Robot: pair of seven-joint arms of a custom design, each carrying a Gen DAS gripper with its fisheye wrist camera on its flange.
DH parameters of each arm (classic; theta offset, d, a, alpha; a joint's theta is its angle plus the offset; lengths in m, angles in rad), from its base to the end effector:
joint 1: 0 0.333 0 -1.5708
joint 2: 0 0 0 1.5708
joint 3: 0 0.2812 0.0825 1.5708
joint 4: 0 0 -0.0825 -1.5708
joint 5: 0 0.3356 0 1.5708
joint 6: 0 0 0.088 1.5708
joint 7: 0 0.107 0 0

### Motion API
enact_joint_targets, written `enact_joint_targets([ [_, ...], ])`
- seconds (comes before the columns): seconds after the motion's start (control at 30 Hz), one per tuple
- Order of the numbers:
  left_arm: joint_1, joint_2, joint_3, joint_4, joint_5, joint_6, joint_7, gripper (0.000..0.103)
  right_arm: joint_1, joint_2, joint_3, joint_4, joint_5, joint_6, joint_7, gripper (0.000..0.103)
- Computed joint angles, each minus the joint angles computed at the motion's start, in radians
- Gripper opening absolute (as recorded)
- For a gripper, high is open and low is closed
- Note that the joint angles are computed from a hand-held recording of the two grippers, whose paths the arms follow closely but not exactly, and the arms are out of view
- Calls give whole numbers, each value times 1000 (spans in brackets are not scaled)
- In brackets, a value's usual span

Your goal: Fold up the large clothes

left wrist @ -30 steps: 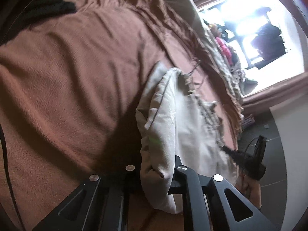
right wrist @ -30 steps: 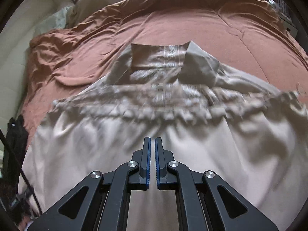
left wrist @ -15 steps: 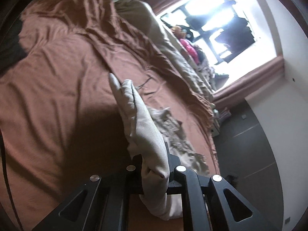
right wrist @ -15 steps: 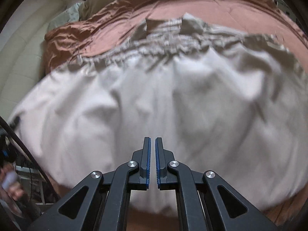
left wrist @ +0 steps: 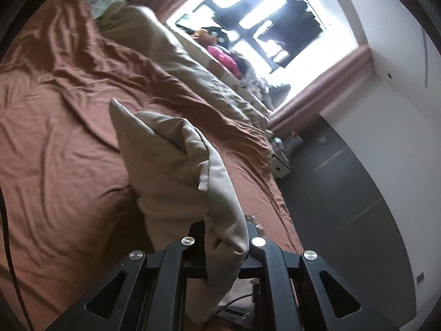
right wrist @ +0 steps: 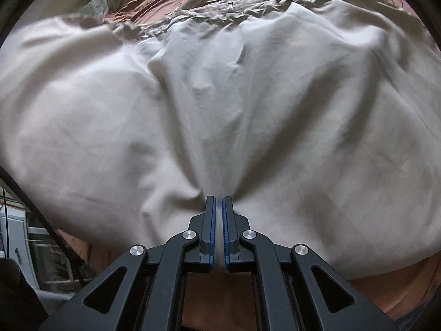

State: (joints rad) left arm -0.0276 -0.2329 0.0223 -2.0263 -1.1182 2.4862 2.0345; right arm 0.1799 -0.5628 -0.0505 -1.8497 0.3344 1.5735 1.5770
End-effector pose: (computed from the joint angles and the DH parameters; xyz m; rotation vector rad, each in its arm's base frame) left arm 0.4964 0.0026 0.6033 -2.0672 1.6538 -1.6668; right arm 0.3255 0.0699 0.7166 -2.0605 1.7284 0.1168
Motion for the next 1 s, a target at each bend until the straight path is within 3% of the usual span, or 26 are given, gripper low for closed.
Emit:
enact_joint_targets([
  [0.13,-25,31,-35,68,43,-5,-18,10,-4,-19,-40,-11,48,-29,-9,2],
  [0.43,-88,141,-123,244,152,-18,-77,10,-76,-75,-204,29,182,-65,-51,2],
  [0.73,-171,437,-263,532,428,-59,-253,10,-197,-75,-408,126,183,-121,-112,2],
  [0.9,-230,642,-314,704,610,-156,-381,10,-266,-58,-481,144,155,-157,-138,2],
  [1.0,-248,692,-339,722,652,-171,-401,10,-308,-48,-509,130,148,-166,-153,2],
])
